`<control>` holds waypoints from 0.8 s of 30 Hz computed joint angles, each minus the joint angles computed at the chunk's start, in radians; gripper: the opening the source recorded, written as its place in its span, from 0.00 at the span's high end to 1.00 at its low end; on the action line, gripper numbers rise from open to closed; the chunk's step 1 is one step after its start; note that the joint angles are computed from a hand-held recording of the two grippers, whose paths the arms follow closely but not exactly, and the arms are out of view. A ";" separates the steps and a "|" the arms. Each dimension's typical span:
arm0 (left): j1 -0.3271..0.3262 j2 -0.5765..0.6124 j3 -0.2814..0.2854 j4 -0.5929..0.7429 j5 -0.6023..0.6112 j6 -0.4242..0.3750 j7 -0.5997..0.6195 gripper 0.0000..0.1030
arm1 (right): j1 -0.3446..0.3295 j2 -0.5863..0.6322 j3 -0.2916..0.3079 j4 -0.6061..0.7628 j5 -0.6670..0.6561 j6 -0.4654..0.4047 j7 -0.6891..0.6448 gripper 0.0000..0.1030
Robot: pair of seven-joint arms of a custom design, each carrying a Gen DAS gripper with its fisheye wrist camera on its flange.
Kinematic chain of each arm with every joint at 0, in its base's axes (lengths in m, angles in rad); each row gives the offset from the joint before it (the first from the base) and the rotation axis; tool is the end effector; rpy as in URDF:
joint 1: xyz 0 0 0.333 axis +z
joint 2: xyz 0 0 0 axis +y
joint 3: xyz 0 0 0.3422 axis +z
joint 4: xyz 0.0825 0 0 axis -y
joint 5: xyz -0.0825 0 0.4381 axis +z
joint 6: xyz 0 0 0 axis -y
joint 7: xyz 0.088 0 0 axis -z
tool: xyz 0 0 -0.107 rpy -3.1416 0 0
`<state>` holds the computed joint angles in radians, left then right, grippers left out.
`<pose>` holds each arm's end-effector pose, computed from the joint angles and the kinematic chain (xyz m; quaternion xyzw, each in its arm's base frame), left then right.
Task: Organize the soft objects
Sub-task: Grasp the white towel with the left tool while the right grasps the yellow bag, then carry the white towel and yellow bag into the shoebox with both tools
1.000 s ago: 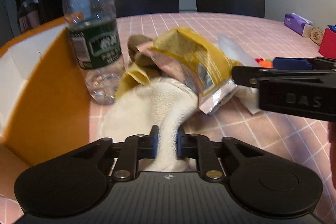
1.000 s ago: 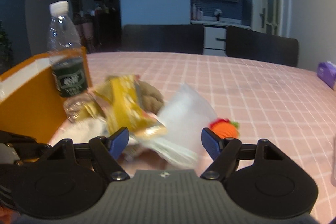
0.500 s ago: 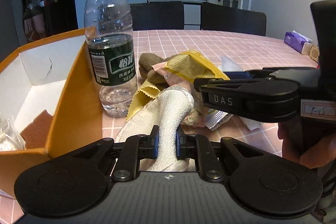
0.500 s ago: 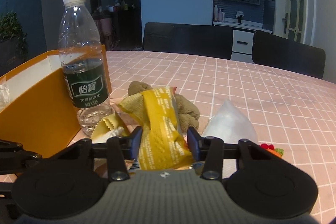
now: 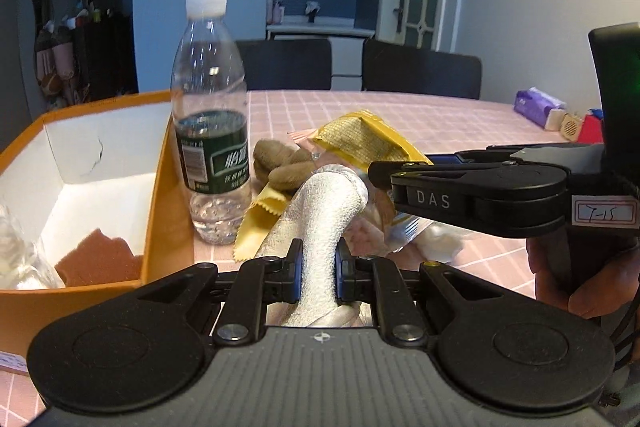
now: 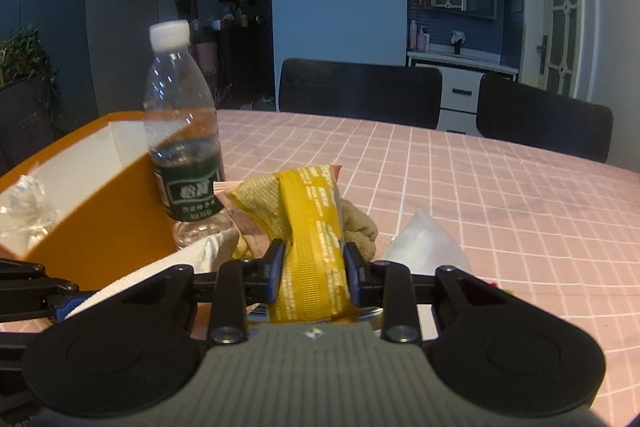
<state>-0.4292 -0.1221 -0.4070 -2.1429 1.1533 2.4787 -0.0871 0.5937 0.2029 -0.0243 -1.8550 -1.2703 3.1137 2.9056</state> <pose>0.3934 -0.4500 0.5012 -0.6242 0.6191 -0.3558 0.3172 0.5317 0.4380 0.4901 -0.7369 0.4410 -0.2432 0.4510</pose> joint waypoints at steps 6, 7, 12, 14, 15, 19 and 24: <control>0.004 -0.067 -0.018 -0.033 0.042 0.022 -0.029 0.85 | -0.021 -0.089 0.027 -0.058 -0.113 -0.023 0.133 0.70; 0.007 -0.078 -0.024 -0.038 0.049 0.021 -0.034 0.85 | -0.029 -0.104 0.038 -0.067 -0.136 -0.027 0.154 0.70; 0.025 -0.152 -0.055 -0.075 0.077 -0.006 -0.059 0.85 | -0.078 -0.173 0.099 -0.107 -0.212 -0.048 0.234 0.70; 0.035 -0.185 -0.068 -0.091 0.087 -0.019 -0.068 0.85 | -0.102 -0.189 0.122 -0.116 -0.219 -0.027 0.254 0.70; 0.039 -0.205 -0.072 -0.103 0.088 -0.022 -0.066 0.85 | -0.113 -0.194 0.132 -0.119 -0.216 -0.011 0.256 0.70; 0.063 -0.272 -0.087 -0.134 0.069 -0.059 -0.015 0.85 | -0.136 -0.213 0.164 -0.124 -0.195 0.034 0.224 0.70; 0.099 -0.343 -0.110 -0.162 0.030 -0.126 0.063 0.85 | -0.136 -0.215 0.191 -0.099 -0.229 0.049 0.212 0.70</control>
<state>-0.3306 -0.4652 -0.5174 -2.3046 1.1836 2.3526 -0.0245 0.4582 -0.0118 0.1668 -1.9537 -1.4989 3.1623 3.1172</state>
